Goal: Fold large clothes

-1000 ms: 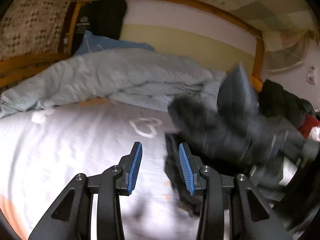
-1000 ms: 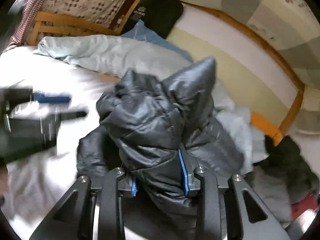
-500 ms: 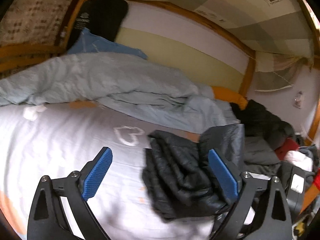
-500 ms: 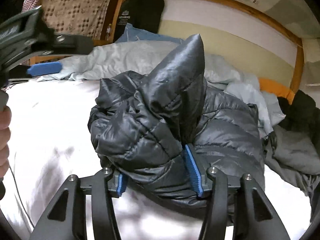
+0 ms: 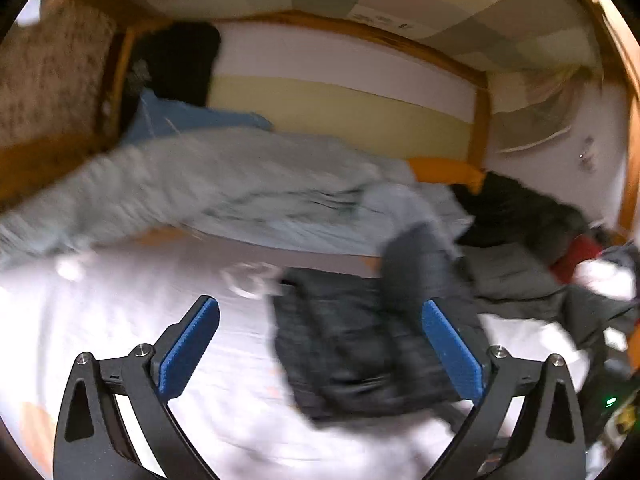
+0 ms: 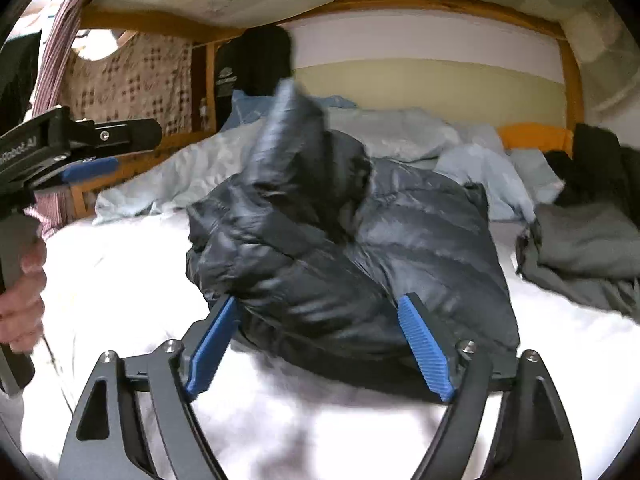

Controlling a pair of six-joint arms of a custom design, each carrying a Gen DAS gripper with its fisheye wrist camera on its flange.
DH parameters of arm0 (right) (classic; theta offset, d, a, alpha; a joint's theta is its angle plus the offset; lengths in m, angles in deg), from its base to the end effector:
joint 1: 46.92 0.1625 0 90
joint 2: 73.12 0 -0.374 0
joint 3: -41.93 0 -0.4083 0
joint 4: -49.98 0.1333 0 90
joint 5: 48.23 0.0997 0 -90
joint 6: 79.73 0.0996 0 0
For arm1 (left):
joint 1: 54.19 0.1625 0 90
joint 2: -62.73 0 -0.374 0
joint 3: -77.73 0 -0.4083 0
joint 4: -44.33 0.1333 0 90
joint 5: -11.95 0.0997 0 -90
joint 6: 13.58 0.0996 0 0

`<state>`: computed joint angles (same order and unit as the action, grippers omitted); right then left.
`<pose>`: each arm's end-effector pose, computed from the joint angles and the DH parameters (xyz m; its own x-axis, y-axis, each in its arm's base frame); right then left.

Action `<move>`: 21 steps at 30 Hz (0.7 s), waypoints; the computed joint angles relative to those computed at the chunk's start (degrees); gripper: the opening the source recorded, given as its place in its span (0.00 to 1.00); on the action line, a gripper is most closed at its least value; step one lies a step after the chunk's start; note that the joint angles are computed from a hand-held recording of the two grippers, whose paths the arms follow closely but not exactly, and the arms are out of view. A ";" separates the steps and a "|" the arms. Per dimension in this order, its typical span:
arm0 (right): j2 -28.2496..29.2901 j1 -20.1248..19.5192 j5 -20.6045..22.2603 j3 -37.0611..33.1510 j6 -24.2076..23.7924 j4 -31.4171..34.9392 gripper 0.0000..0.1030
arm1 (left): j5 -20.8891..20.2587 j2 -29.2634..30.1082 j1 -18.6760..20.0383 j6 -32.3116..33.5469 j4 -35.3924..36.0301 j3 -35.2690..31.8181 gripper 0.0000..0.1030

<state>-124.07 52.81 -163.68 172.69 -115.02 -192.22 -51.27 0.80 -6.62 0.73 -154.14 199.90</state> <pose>0.1608 -0.4023 0.1189 -0.7534 0.0327 0.6568 -0.5959 0.3884 -0.7029 -0.2135 -0.4977 0.1532 -0.7471 0.4648 -0.4752 0.6544 0.3889 -0.6485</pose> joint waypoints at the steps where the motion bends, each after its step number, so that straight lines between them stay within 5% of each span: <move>1: -0.79 -0.27 0.16 0.77 1.52 -0.23 0.88 | -1.39 0.35 0.01 -1.08 0.53 -0.35 0.99; 3: -2.53 -1.21 0.32 2.16 3.71 -0.86 0.88 | -1.77 2.30 -0.82 -1.07 -0.25 -1.12 0.99; 6: -4.26 -2.86 -1.12 3.42 5.91 -2.98 0.88 | 7.24 9.45 -3.56 9.96 -11.75 -3.21 0.99; 8: -6.55 -4.84 -0.92 4.86 8.05 -2.28 0.88 | 11.67 12.83 -3.44 14.46 -11.92 -6.12 0.99; 11: -8.84 -7.73 0.72 6.46 9.62 -3.33 0.89 | 9.72 13.60 -0.61 9.64 -4.77 -8.64 0.99; 16: -13.50 -12.22 4.67 7.22 15.37 -0.57 0.90 | 14.73 20.23 3.54 4.18 1.94 -17.87 1.00; 21: -14.91 -13.16 5.07 4.95 11.81 4.56 0.99 | 7.10 20.68 9.36 -6.32 13.78 -23.41 1.00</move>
